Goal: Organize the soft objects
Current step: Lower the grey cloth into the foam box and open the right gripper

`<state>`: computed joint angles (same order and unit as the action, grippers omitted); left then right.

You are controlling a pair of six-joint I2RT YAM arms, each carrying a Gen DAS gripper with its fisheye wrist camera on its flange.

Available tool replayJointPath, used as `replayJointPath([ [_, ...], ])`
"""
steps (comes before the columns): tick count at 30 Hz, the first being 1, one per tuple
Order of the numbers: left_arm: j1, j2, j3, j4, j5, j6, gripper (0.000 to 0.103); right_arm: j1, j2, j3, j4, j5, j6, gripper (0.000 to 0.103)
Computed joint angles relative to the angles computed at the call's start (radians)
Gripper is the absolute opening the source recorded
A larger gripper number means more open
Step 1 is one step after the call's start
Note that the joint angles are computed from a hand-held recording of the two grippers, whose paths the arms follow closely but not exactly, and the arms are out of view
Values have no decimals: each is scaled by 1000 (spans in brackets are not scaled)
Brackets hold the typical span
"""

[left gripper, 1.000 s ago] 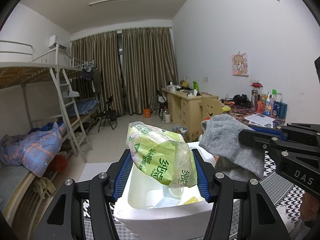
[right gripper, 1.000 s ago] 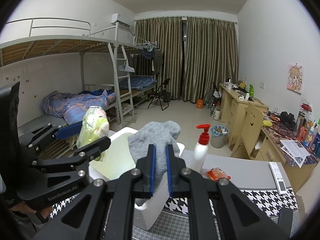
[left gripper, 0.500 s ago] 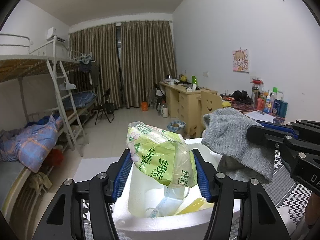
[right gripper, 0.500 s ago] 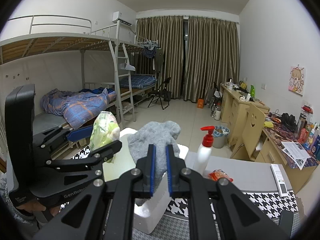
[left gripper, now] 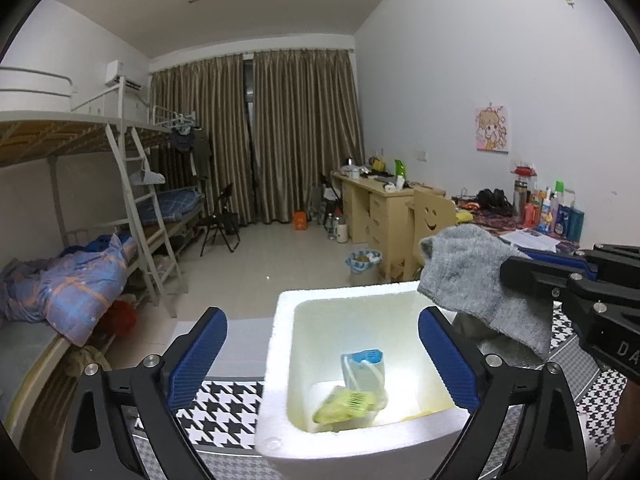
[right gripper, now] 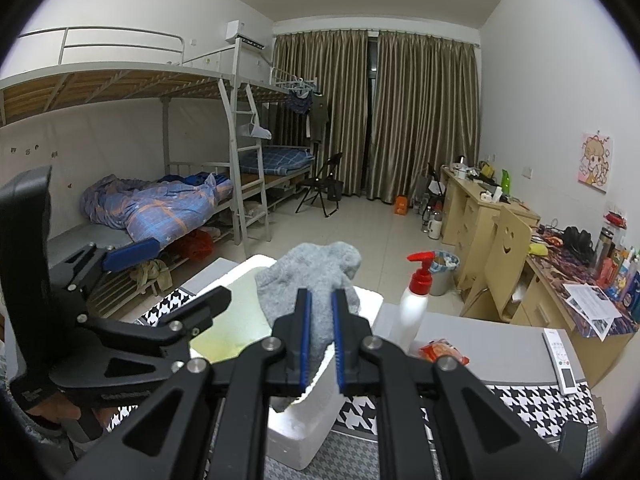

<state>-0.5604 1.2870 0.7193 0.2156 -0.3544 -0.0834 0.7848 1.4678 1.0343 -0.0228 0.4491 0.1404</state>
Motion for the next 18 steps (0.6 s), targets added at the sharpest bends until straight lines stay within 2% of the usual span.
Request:
replayJointPath([
  [5, -2, -26, -14, 4, -20, -1, 102, -3, 7, 8, 1, -11, -10, 13],
  [18, 16, -62, -39, -10, -44, -26, 102, -1, 49, 44, 1, -25, -18, 13],
])
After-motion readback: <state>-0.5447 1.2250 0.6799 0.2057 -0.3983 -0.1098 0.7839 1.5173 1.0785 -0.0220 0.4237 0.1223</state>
